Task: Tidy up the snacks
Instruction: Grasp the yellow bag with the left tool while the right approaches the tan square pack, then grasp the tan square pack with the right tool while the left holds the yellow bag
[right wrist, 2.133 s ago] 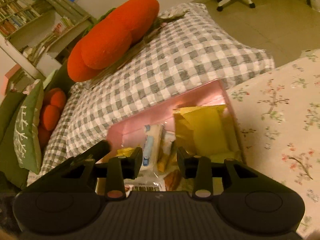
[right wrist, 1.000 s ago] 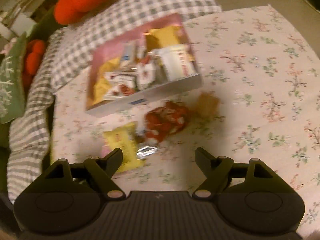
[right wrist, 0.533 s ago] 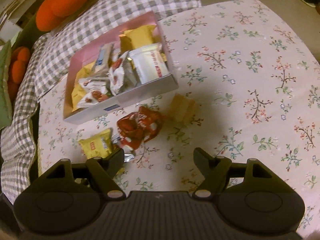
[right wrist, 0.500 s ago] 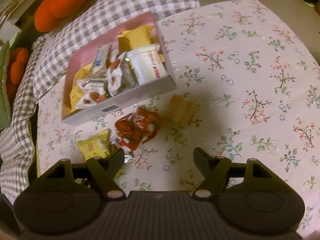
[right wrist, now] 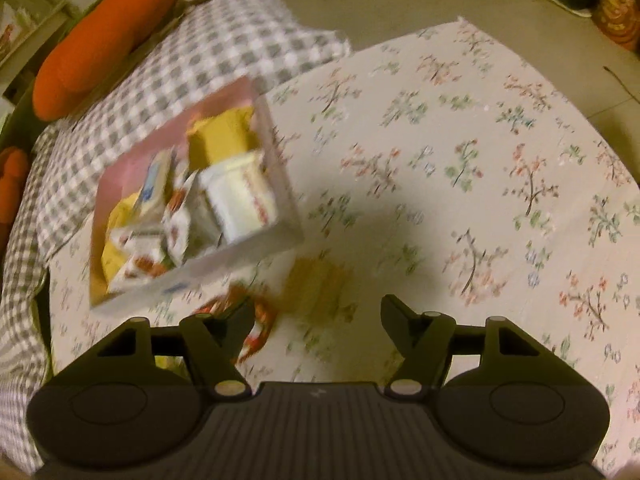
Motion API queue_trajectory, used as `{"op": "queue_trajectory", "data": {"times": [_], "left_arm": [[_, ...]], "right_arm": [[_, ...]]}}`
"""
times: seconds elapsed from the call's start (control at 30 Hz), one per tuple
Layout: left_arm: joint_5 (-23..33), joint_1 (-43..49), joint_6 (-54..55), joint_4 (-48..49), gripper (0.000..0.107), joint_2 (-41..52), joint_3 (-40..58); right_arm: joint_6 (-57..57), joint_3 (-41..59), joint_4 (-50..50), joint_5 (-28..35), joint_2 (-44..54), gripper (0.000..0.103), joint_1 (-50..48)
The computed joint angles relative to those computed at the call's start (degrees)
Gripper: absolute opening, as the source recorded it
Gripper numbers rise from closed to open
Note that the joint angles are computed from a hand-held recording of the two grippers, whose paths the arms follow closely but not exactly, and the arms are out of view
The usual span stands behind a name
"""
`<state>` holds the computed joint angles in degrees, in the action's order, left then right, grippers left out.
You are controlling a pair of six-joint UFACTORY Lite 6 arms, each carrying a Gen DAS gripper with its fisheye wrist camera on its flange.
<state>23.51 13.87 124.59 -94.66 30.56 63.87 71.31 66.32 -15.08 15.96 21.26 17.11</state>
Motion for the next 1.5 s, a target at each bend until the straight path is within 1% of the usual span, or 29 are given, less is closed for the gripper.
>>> {"op": "queue_trajectory", "data": {"times": [0.03,0.1,0.17,0.27,0.37,0.43,0.5,0.57,0.6,0.63,0.67,0.7,0.77,0.8,1.0,1.03,1.17,1.37,1.5], "left_arm": [[1.25,0.55,-3.87,3.64,0.027,0.43,1.05],[3.29,1.50,-12.40,11.12,0.024,1.91,4.07],[4.35,2.34,-14.67,12.69,0.023,2.93,5.59],[7.43,4.48,-19.49,16.62,0.022,4.87,8.52],[10.05,6.22,-23.93,19.91,0.022,6.28,11.29],[11.35,7.03,-25.64,20.89,0.022,6.64,12.45],[12.26,7.73,-26.52,21.31,0.022,6.39,13.02],[12.64,7.97,-26.07,21.15,0.022,5.68,12.71],[12.80,8.05,-25.53,21.00,0.022,5.08,12.24],[13.05,8.22,-25.21,20.97,0.022,4.75,12.00],[13.37,8.37,-25.19,20.97,0.022,4.40,11.81],[14.00,8.65,-25.78,21.32,0.022,4.27,12.01],[15.09,9.22,-27.39,22.26,0.022,4.27,12.79],[15.55,9.47,-28.01,22.72,0.022,4.27,13.23],[16.48,10.48,-29.10,23.51,0.022,2.97,13.77],[16.70,10.51,-29.46,23.60,0.022,2.77,13.89],[17.15,10.39,-29.32,23.42,0.022,1.62,13.37],[17.46,10.35,-30.24,23.20,0.022,1.46,14.35],[18.05,10.28,-32.24,23.90,0.022,2.85,16.97]], "right_arm": [[0.30,-0.16,-0.16,-1.20,0.77,0.065,-0.46],[-1.85,0.63,2.10,-2.17,2.76,0.061,-1.08],[-3.31,1.83,3.90,-2.55,4.51,0.059,-1.09],[-3.55,3.73,4.15,-2.88,7.02,0.058,-0.90],[-5.58,4.87,6.84,-4.22,8.52,0.057,-0.99],[-5.23,6.66,6.38,-3.26,9.96,0.057,-0.65],[-2.58,8.41,3.08,-2.26,11.52,0.056,-0.17],[1.45,9.55,-2.19,-1.40,12.68,0.052,0.62],[1.32,10.57,-3.18,-0.51,13.16,0.049,1.09],[-0.98,11.11,-1.78,-0.37,13.49,0.037,1.16],[-2.81,11.06,0.04,-0.35,13.21,0.033,1.17],[-2.87,10.98,0.61,0.26,12.73,0.032,1.31],[-1.85,11.57,-0.55,2.50,12.08,0.031,1.86],[-0.13,11.65,-2.66,3.43,11.55,0.031,2.29],[6.50,13.08,-11.41,6.70,9.65,0.031,3.79],[7.77,12.65,-12.75,6.60,8.85,0.031,3.88],[7.48,11.68,-12.69,5.64,6.82,0.031,3.62],[4.90,10.07,-10.85,2.94,4.68,0.031,3.24],[1.89,9.88,-8.09,1.40,3.85,0.031,3.55]]}}
